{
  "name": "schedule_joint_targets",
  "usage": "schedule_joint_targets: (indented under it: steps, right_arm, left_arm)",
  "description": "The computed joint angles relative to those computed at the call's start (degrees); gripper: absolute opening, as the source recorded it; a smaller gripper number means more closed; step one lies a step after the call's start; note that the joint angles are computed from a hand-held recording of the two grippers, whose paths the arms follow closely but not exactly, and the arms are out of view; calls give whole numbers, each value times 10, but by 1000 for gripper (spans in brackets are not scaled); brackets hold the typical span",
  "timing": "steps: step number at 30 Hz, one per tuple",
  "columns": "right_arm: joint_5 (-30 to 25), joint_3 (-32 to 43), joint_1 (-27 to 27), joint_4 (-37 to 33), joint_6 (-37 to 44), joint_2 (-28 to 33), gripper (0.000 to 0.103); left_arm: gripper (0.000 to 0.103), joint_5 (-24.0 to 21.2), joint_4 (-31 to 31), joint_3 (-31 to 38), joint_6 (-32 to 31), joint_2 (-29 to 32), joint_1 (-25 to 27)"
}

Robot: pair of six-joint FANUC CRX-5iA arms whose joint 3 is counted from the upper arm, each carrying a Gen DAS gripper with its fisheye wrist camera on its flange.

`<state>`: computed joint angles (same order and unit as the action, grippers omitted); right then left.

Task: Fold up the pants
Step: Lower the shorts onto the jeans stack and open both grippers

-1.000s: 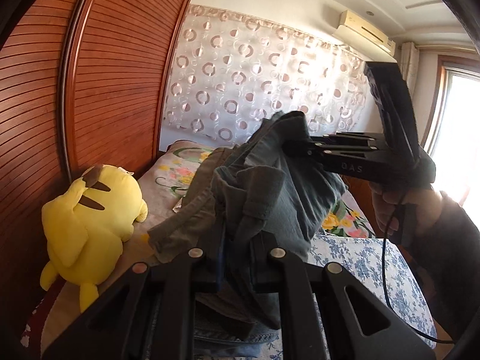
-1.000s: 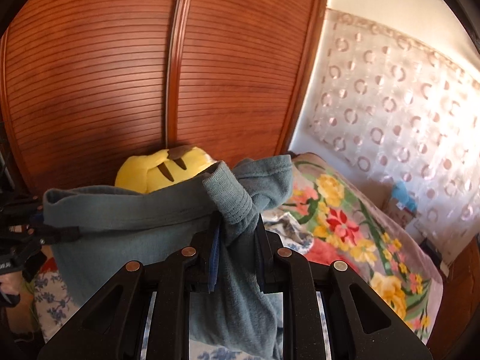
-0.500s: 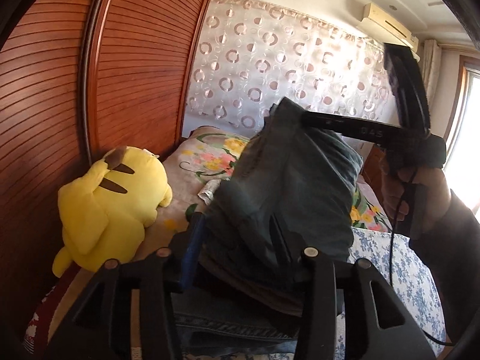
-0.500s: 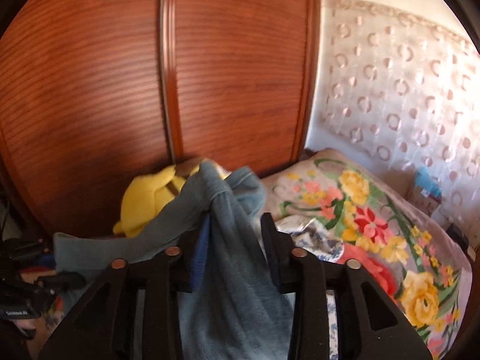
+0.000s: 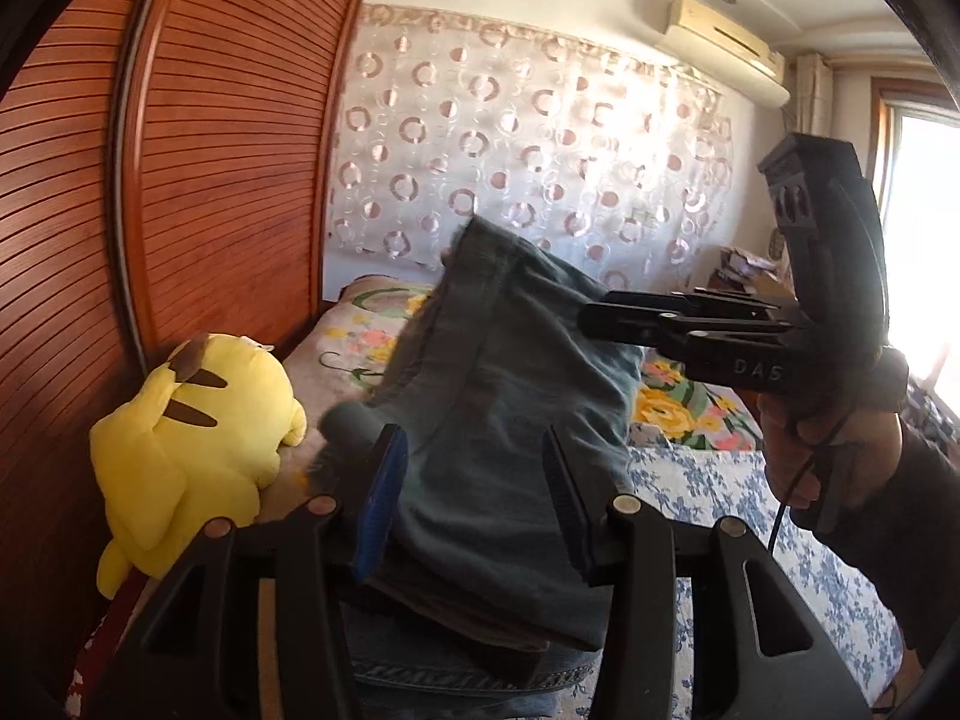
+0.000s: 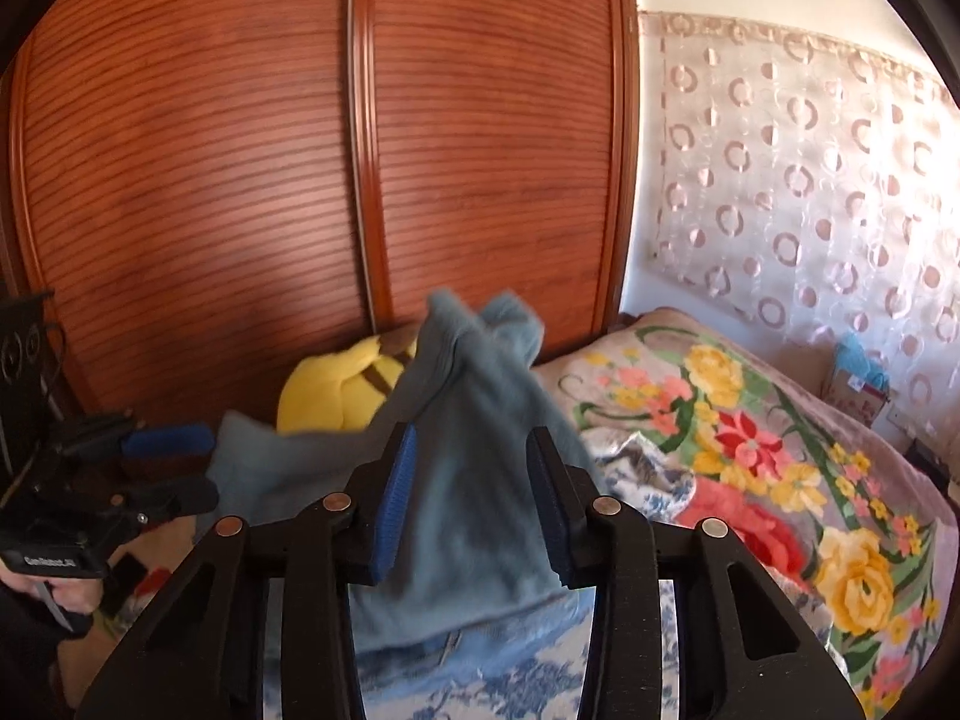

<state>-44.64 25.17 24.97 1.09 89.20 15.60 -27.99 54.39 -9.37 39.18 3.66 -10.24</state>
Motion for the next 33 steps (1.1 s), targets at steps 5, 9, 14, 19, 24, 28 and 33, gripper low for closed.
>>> schedule_joint_targets:
  steps: [5, 9, 14, 19, 24, 28, 33]
  right_arm:
    - [-1, 6, -1, 23, -14, 20, 38]
    - [-14, 35, -9, 27, -22, 51, 38]
    - [-32, 64, -23, 8, -27, 84, 38]
    - [-25, 55, -26, -2, -28, 85, 38]
    - [-16, 42, -25, 4, -37, 75, 38]
    - [4, 14, -20, 12, -56, 54, 38]
    - [37, -41, -8, 49, -106, 19, 38]
  left_arm:
    - [46, -36, -93, 43, 79, 27, 10]
    - [46, -50, -131, 62, 111, 41, 15]
    - [46, -53, -149, 69, 127, 47, 13]
    - [46, -60, -163, 77, 136, 53, 13]
    - [50, -66, -194, 88, 151, 51, 8]
    - [63, -66, -194, 84, 136, 48, 6]
    - [74, -66, -205, 80, 134, 38, 3]
